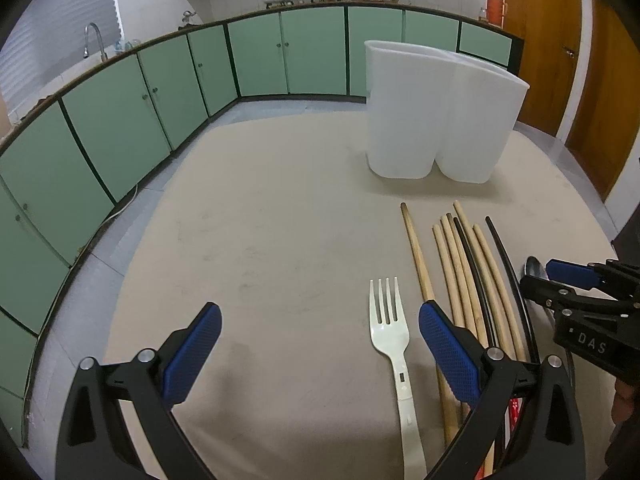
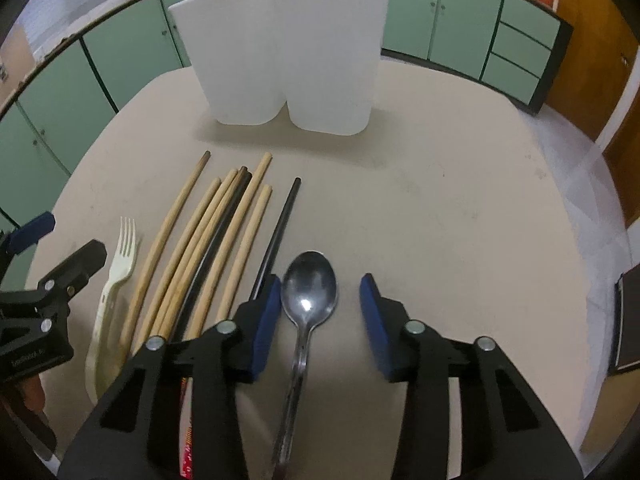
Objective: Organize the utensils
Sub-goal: 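Move the left gripper to the white fork while the right gripper approaches the steel spoon, then close the left gripper on the white fork while the right gripper grasps the spoon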
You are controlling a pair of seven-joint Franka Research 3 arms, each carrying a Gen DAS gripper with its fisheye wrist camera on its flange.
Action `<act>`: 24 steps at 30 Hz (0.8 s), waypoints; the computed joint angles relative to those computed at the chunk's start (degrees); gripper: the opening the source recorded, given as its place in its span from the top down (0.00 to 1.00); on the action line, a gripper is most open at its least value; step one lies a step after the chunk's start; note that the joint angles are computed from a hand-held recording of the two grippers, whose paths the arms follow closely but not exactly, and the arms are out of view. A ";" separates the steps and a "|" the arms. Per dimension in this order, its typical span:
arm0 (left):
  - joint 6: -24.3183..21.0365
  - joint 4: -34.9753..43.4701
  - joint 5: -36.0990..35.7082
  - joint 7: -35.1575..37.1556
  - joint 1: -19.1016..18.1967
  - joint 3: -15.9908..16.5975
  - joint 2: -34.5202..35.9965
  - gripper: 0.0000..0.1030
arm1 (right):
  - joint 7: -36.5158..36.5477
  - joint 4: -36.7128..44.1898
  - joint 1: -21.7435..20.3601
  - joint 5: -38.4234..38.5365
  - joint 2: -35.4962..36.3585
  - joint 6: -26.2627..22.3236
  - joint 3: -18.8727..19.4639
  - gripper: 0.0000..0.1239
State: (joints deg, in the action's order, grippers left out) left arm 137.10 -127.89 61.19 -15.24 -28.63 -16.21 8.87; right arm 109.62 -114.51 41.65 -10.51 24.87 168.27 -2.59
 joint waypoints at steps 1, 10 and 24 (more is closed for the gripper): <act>0.14 0.23 -0.12 0.27 0.06 0.02 0.27 0.06 | -0.23 -0.57 -0.07 -0.14 -0.49 0.11 -0.06 0.76; 0.37 2.35 -3.49 3.66 0.53 0.94 2.89 0.06 | -0.18 -1.57 -0.85 -0.42 -1.11 0.81 -0.30 0.77; 7.83 1.87 -6.45 5.49 1.39 2.21 3.33 0.50 | -2.90 -0.65 -3.31 3.93 -0.49 -0.11 1.96 0.75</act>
State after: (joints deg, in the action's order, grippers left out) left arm 144.94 -126.02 54.74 -9.75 -27.24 -13.99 12.20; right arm 106.72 -115.16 38.34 -6.58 24.39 168.16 -0.63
